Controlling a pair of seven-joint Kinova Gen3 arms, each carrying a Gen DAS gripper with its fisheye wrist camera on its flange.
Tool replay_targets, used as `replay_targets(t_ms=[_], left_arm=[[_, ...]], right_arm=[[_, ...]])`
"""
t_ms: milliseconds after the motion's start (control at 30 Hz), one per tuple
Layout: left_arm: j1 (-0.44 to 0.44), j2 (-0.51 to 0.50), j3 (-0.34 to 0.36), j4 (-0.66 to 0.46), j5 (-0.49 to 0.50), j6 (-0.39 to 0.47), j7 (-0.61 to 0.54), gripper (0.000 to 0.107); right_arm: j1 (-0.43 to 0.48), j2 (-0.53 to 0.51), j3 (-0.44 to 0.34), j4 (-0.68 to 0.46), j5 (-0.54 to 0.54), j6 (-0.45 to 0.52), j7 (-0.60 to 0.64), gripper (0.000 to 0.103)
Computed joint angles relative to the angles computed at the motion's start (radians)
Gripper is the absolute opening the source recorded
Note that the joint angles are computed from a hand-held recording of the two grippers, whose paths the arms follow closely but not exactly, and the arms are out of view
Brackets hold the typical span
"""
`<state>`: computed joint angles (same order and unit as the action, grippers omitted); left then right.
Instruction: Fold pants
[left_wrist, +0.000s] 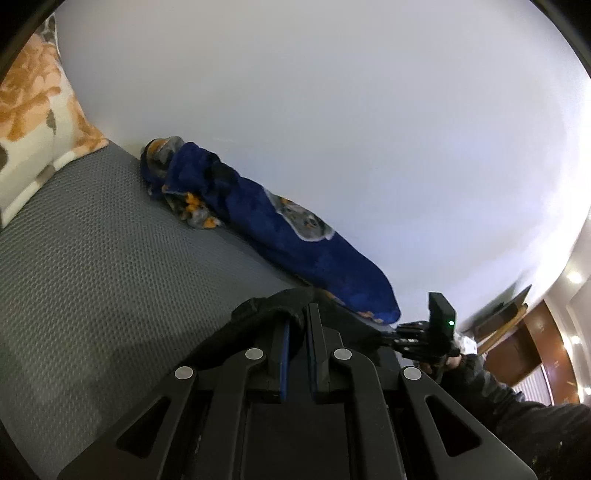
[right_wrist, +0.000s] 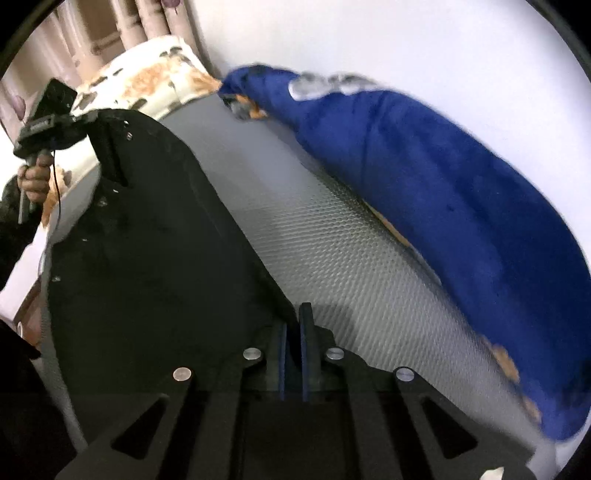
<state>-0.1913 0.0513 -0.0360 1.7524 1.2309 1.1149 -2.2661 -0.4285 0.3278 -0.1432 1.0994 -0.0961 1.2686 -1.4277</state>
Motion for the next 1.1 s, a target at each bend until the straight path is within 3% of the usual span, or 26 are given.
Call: replay_targets(t_ms=[267, 467, 667, 867, 1000, 1100], left_arm=[[-0.026, -0.152, -0.084, 0.12, -0.05, 0.131, -0.007, 0.008], [-0.028, -0.244, -0.15, 0.183, -0.178, 0.233, -0.015, 0.009], [-0.02, -0.274, -0.165, 0.216, -0.376, 0.272, 0.001, 0.012], [0.013, -0.28, -0.098, 0.236, -0.559, 0.234, 0.083, 0.014], [0.036, -0.309, -0.12, 0.24, -0.579, 0.233, 0.122, 0.024], [0.038, -0.329, -0.138, 0.228, -0.598, 0.252, 0.143, 0.038]], right_arm=[[-0.104, -0.231, -0.053, 0.227, 0.07, -0.021, -0.197, 0.004], [-0.121, -0.347, -0.1, 0.415, 0.006, -0.073, -0.287, 0.004], [-0.148, -0.356, -0.138, 0.539, -0.022, -0.149, -0.364, 0.004], [-0.197, -0.323, -0.164, 0.58, 0.042, -0.157, -0.438, 0.004], [-0.202, -0.33, -0.154, 0.587, 0.04, -0.166, -0.466, 0.004], [-0.217, -0.327, -0.163, 0.588, 0.07, -0.167, -0.5, 0.005]])
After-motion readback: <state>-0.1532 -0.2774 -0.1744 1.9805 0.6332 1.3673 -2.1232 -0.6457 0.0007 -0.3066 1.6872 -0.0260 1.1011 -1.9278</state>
